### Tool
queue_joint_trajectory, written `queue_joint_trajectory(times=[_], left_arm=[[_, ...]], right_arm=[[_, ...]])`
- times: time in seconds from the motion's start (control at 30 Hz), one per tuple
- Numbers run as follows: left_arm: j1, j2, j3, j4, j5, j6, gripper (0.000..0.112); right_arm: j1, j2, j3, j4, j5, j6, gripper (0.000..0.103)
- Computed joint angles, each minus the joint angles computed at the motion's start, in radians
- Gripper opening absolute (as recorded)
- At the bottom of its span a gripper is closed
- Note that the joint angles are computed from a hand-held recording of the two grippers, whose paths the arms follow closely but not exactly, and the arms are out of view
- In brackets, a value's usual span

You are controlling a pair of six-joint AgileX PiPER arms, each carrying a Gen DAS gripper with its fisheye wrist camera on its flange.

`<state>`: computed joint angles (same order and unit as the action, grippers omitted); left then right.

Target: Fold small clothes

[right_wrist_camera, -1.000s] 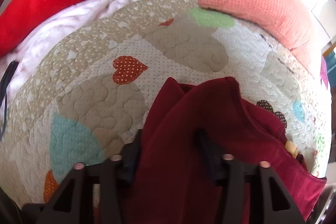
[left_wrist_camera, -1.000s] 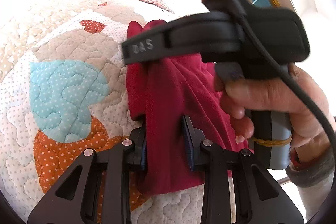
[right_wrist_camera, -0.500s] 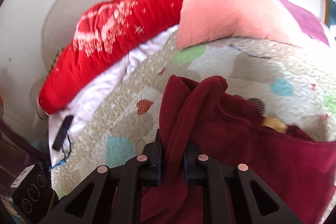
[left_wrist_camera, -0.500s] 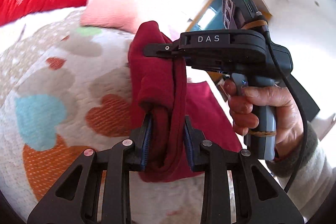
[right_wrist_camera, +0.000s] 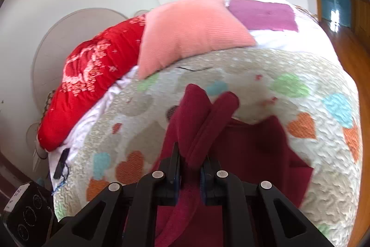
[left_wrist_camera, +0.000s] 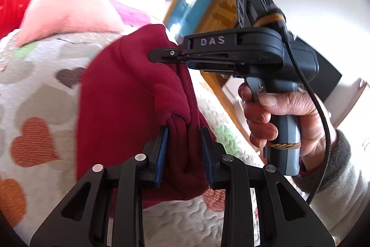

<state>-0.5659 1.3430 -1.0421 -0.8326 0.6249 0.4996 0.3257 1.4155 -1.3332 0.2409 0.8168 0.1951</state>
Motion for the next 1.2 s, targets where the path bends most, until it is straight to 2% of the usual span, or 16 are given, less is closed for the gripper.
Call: queue_joint_trajectory(times=[0.13, 0.23, 0.3, 0.37, 0.43, 0.5, 0.57, 0.73, 0.83, 0.87, 0.9, 0.93, 1.0, 1.07, 1.17, 1.2], left_arm=[[-0.108, 0.116, -0.041, 0.059, -0.052, -0.096, 0.027], [-0.164, 0.133, -0.072, 0.189, -0.055, -0.240, 0.027], [-0.190, 0.125, -0.111, 0.323, -0.017, -0.356, 0.027], [-0.206, 0.087, -0.119, 0.445, 0.015, -0.439, 0.027], [-0.220, 0.022, -0.100, 0.571, 0.036, -0.506, 0.030], [-0.202, -0.053, -0.050, 0.609, 0.025, -0.504, 0.045], [-0.168, -0.099, -0.004, 0.658, 0.005, -0.523, 0.052], [-0.105, -0.074, 0.037, 0.708, -0.038, -0.584, 0.052], [-0.083, -0.038, 0.066, 0.650, -0.059, -0.544, 0.052], [-0.086, -0.017, 0.076, 0.642, -0.084, -0.541, 0.052], [-0.085, -0.014, 0.076, 0.638, -0.083, -0.540, 0.052], [-0.085, -0.018, 0.077, 0.637, -0.079, -0.539, 0.052], [-0.095, -0.032, 0.072, 0.643, -0.066, -0.539, 0.052], [-0.109, -0.047, 0.077, 0.659, -0.069, -0.525, 0.052], [-0.162, -0.050, 0.083, 0.796, -0.072, -0.609, 0.052], [-0.165, -0.041, 0.091, 0.801, -0.079, -0.603, 0.052]], right_arm=[[-0.136, -0.046, 0.161, 0.108, -0.041, -0.076, 0.012], [-0.214, -0.025, 0.246, 0.230, -0.062, -0.177, 0.012], [-0.252, -0.028, 0.289, 0.320, -0.077, -0.262, 0.015], [-0.278, -0.063, 0.312, 0.373, -0.071, -0.292, 0.029], [-0.303, -0.125, 0.343, 0.426, -0.051, -0.324, 0.051], [-0.304, -0.179, 0.369, 0.464, -0.031, -0.349, 0.055], [-0.266, -0.216, 0.377, 0.414, -0.006, -0.285, 0.055], [-0.168, -0.230, 0.423, 0.352, -0.032, -0.164, 0.062], [-0.121, -0.199, 0.450, 0.339, -0.087, -0.101, 0.062], [-0.110, -0.188, 0.457, 0.340, -0.111, -0.088, 0.057], [-0.093, -0.183, 0.463, 0.333, -0.140, -0.070, 0.038], [-0.073, -0.186, 0.457, 0.287, -0.158, -0.035, 0.032], [-0.028, -0.212, 0.439, 0.151, -0.171, 0.054, 0.026], [0.023, -0.258, 0.400, -0.009, -0.135, 0.143, 0.024], [0.072, -0.289, 0.359, -0.211, -0.046, 0.242, 0.024], [0.074, -0.291, 0.365, -0.254, -0.026, 0.263, 0.024]])
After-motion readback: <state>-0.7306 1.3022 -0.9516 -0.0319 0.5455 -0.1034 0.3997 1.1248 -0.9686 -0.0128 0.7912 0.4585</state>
